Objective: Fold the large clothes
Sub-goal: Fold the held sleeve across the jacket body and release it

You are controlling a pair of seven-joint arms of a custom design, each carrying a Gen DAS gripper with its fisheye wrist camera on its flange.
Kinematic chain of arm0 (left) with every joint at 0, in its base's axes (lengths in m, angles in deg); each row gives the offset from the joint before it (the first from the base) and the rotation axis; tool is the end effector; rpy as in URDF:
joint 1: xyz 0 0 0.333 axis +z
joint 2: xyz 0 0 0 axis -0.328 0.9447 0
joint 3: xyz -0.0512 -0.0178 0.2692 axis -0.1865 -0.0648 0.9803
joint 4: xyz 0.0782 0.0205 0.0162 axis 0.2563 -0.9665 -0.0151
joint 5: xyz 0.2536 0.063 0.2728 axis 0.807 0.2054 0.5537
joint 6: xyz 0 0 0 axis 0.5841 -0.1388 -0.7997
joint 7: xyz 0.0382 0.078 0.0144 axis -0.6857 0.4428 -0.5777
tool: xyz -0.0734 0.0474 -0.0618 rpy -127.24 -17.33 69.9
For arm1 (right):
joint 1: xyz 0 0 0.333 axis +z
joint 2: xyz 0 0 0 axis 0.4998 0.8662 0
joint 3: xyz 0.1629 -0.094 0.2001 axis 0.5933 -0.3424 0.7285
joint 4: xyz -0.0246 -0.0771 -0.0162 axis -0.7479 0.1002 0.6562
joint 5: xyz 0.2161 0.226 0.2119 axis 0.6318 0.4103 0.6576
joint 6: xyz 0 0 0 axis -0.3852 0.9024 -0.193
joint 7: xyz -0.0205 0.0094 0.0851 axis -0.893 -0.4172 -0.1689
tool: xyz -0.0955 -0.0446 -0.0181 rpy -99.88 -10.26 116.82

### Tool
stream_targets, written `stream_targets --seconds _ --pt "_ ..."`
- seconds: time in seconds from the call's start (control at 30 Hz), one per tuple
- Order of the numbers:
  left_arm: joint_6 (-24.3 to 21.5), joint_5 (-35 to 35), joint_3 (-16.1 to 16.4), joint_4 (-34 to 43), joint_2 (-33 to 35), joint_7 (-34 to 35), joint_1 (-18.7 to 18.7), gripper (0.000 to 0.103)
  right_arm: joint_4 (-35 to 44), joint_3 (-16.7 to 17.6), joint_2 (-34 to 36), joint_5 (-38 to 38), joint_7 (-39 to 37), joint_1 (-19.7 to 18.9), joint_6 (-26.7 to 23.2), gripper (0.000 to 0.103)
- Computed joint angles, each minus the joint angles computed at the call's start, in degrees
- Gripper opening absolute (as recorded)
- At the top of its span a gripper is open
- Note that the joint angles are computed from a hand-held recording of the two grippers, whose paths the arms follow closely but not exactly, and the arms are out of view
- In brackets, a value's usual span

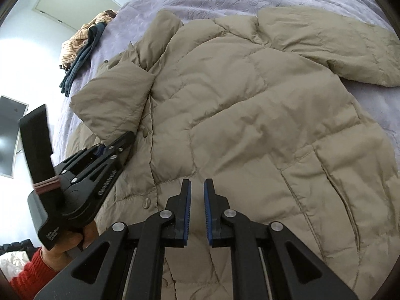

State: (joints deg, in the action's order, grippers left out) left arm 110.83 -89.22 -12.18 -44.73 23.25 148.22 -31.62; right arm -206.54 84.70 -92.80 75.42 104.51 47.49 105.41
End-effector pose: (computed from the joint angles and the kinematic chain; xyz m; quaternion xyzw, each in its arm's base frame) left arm 0.5415 -0.2858 0.3893 -0.2178 0.9435 -0.2274 0.1033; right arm 0.3037 0.1599 0.4449 -0.2850 0.9319 -0.0401 0.2206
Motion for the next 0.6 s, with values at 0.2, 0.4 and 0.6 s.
stream_targets --seconds 0.2,0.4,0.6 --pt "-3.48 -3.93 -0.02 -1.03 -2.39 3.78 1.13 0.01 0.49 -0.8 -0.9 0.51 -1.68 0.68 -2.13 0.02" --pt "-2.31 -5.93 0.97 -2.96 -3.7 5.79 1.25 0.102 0.64 0.24 -0.22 0.7 0.22 0.07 -1.72 0.045" --pt "-2.28 -8.99 2.36 -3.62 -5.46 7.44 2.71 0.102 1.01 0.06 0.86 0.29 0.79 -0.23 -1.47 0.045"
